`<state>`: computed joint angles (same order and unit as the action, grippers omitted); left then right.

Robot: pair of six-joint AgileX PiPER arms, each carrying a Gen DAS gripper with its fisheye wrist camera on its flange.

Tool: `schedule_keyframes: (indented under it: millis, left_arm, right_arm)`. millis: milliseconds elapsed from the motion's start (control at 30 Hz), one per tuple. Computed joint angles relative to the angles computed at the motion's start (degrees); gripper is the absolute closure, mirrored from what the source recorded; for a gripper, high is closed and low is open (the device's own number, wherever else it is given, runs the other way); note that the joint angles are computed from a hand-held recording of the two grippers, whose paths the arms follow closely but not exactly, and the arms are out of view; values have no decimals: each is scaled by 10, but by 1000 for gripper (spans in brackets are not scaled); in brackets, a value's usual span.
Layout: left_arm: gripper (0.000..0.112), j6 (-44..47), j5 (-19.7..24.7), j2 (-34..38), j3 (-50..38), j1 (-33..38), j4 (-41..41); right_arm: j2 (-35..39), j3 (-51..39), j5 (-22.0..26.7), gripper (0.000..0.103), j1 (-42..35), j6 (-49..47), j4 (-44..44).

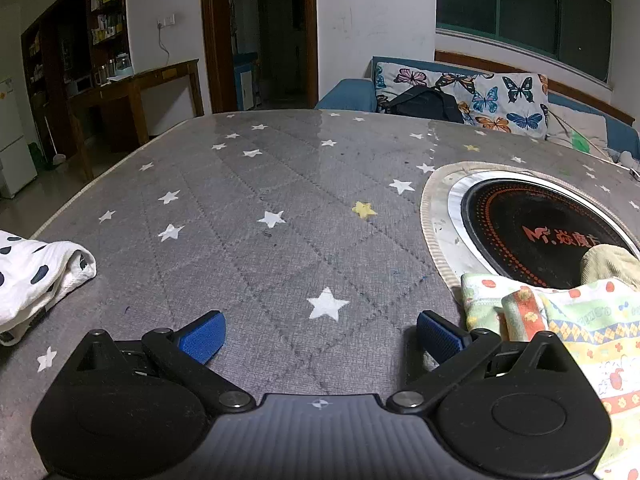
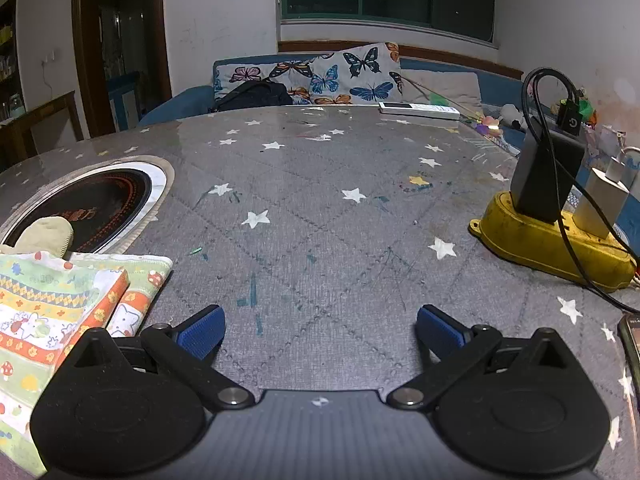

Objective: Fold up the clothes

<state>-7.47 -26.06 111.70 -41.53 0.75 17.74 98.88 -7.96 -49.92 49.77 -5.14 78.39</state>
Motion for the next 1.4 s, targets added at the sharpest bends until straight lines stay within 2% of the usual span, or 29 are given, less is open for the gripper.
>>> schedule_keyframes:
  millis: [1400]
  left_arm:
    - [9,-12,-5,0,2,3,10]
  right_arm:
    - [-8,11,0,0,-1,6,-5]
